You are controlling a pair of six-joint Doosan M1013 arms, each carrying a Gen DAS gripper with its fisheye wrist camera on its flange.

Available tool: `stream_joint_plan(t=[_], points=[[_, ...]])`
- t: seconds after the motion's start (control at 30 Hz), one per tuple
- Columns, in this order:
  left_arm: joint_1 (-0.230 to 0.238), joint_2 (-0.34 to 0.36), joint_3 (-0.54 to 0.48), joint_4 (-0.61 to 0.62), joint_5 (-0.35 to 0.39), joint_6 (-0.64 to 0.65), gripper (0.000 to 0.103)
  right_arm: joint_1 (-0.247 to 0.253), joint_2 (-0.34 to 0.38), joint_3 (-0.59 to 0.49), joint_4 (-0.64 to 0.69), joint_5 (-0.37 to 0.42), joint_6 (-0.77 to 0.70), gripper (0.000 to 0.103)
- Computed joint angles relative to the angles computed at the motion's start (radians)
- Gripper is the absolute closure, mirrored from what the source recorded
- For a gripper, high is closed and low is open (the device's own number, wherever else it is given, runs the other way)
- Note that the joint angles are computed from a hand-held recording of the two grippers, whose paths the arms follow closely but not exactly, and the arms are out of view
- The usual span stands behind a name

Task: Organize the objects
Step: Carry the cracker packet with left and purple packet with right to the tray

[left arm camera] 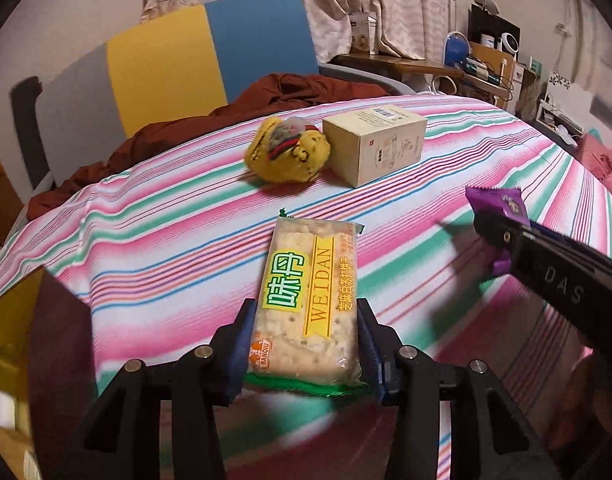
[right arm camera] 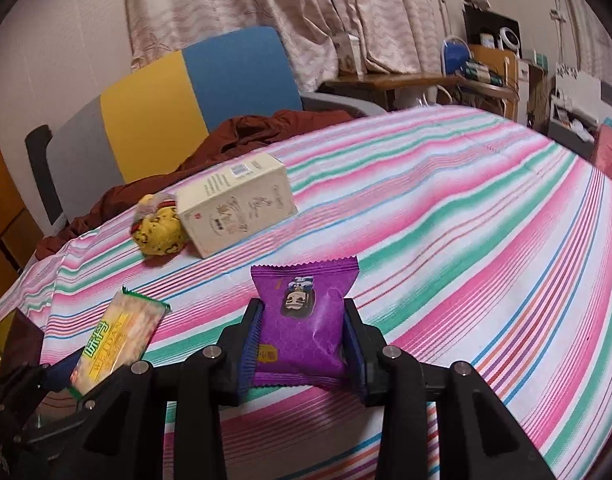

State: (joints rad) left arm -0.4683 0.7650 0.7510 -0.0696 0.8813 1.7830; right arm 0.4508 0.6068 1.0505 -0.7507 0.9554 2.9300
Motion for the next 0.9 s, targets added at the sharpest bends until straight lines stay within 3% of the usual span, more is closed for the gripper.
stream_joint_plan(t=[0.2, 0.37, 0.7, 0.9], points=[[0.012, -0.068, 0.119, -0.007, -0.105, -0.038, 0.055, 0.037, -0.01, 0.018, -0.118, -0.004, 0.032, 0.065], [0.022, -0.13, 0.216, -0.018, -0.195, -0.059, 0.055, 0.053, -0.001, 0.003, -0.133, 0.003, 0.0, 0.065], [0.063, -0.215, 0.324, -0.221, -0.232, 0.023, 0.055, 0.068, 0.026, -0.038, -0.133, 0.018, -0.126, 0.065], [0.106, -0.232, 0.313, -0.26, -0.222, -0.025, 0.055, 0.073, 0.033, -0.047, -0.134, 0.009, -0.169, 0.065]])
